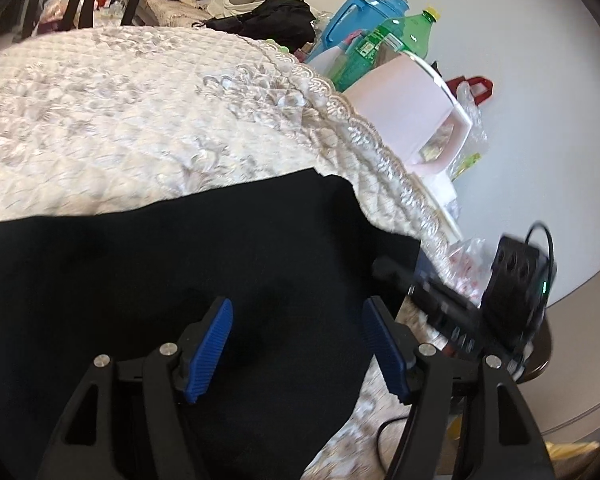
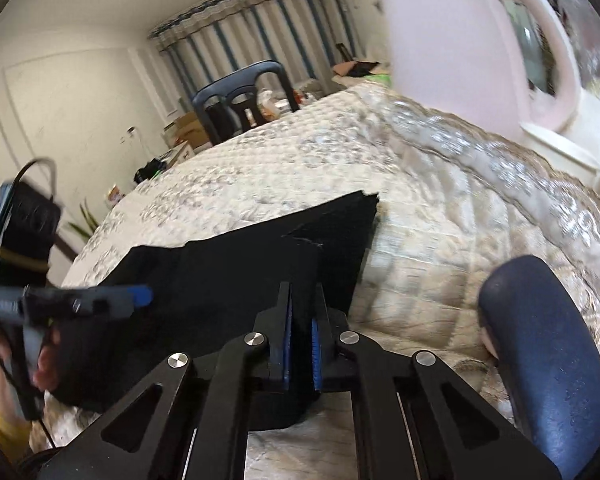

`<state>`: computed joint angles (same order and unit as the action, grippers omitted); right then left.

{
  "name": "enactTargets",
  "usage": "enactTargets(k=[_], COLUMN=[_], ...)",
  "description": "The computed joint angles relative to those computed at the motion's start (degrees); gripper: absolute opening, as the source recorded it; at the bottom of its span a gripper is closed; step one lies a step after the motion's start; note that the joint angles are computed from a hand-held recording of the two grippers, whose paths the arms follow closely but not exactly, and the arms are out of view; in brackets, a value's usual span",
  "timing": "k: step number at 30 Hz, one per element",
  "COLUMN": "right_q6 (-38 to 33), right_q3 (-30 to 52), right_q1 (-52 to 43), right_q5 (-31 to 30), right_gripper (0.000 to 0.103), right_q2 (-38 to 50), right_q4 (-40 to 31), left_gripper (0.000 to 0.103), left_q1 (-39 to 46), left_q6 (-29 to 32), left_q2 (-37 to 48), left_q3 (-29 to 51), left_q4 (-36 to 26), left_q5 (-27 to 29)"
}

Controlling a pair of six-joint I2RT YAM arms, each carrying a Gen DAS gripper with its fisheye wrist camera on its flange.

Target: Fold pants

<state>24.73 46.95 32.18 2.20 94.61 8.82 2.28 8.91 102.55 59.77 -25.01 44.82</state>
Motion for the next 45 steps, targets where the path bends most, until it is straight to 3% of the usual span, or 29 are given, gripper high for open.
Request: enactTargets(k=[10,17,25,30,38,45], right_q6=[-4.29,-4.93,-5.49,-5.9,-6.16,-6.37], right_q3=[1.49,2.07,1.79,1.52,1.68,2.83], right_q1=[3.65,4.65,5.61,6.53,7.44,8.9], right_q5=[0.43,-1.49,-1.8,-1.61,-1.81,-1.76], right_gripper=[0.007,0.007,0.007,0.007,0.007,0.007], right_q2=[1.12,1.7,1.81,1.58,1.88,2.43], right_q4=[-0.82,-1.21,-0.88,-0.83,-0.45,-0.63], left_gripper=[0.082,0.082,0.079,0.063,0.02,0.012], left_q1=[-3.22,-4.9,-6.39,-6.01,-4.3,-1.49], left_q6=[-5.73,-9.67,-11.49,-11.7,-11.56,-11.8], left_q2=[9.0,16.92,19.26,18.38,16.85,12.14], left_q3=[10.69,18.74,21.58,20.27,17.26,11.82], left_q4=[-2.82,-5.32,-6.1,-4.89,-4.01,-0.33], left_q5=[5.03,8.84,6.75,5.68,3.39,3.18])
